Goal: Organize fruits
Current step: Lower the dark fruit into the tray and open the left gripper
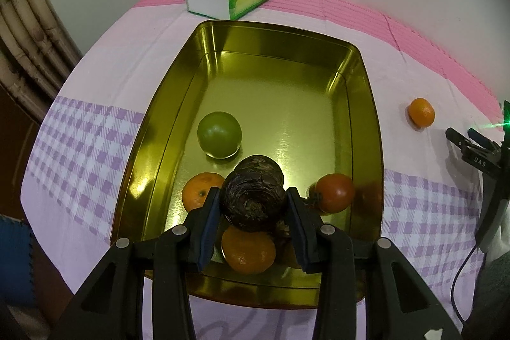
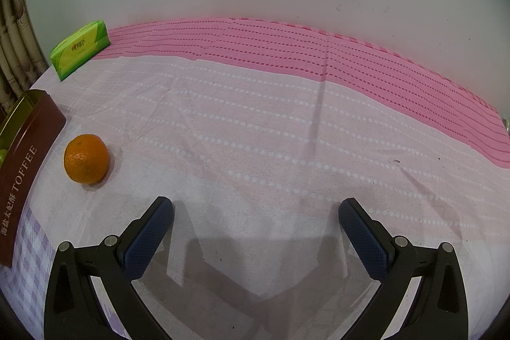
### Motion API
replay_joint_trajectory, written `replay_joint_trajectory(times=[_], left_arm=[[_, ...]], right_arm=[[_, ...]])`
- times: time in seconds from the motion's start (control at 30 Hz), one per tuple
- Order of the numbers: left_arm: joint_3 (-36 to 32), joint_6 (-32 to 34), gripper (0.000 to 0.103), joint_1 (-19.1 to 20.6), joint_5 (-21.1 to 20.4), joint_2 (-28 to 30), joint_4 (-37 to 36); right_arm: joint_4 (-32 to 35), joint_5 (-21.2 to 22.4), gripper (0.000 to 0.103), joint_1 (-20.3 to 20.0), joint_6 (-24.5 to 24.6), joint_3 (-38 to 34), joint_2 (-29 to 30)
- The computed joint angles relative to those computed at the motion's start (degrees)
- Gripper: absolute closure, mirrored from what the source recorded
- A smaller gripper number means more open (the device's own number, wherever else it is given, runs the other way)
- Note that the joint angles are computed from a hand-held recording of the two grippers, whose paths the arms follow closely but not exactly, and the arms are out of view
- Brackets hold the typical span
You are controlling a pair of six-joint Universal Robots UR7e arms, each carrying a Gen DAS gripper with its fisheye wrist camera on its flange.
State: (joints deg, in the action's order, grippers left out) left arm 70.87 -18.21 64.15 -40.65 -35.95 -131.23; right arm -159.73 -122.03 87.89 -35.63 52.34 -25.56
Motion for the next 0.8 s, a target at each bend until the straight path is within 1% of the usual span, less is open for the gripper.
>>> replay_joint_trajectory(times=[0.57,0.8], left_arm=[[0.01,-0.03,0.065,-0.02,0.08,0.06,-0.26],[-0.67,-0.5,0.057,-0.04,-0.51,0.48,0.55]], right_arm=[[-0.14,0.11,0.0,-0.05,-0.07,0.02,0.03],[-0.12,0.13,0.0,-0.04,-0.06,-0.02,0.04]])
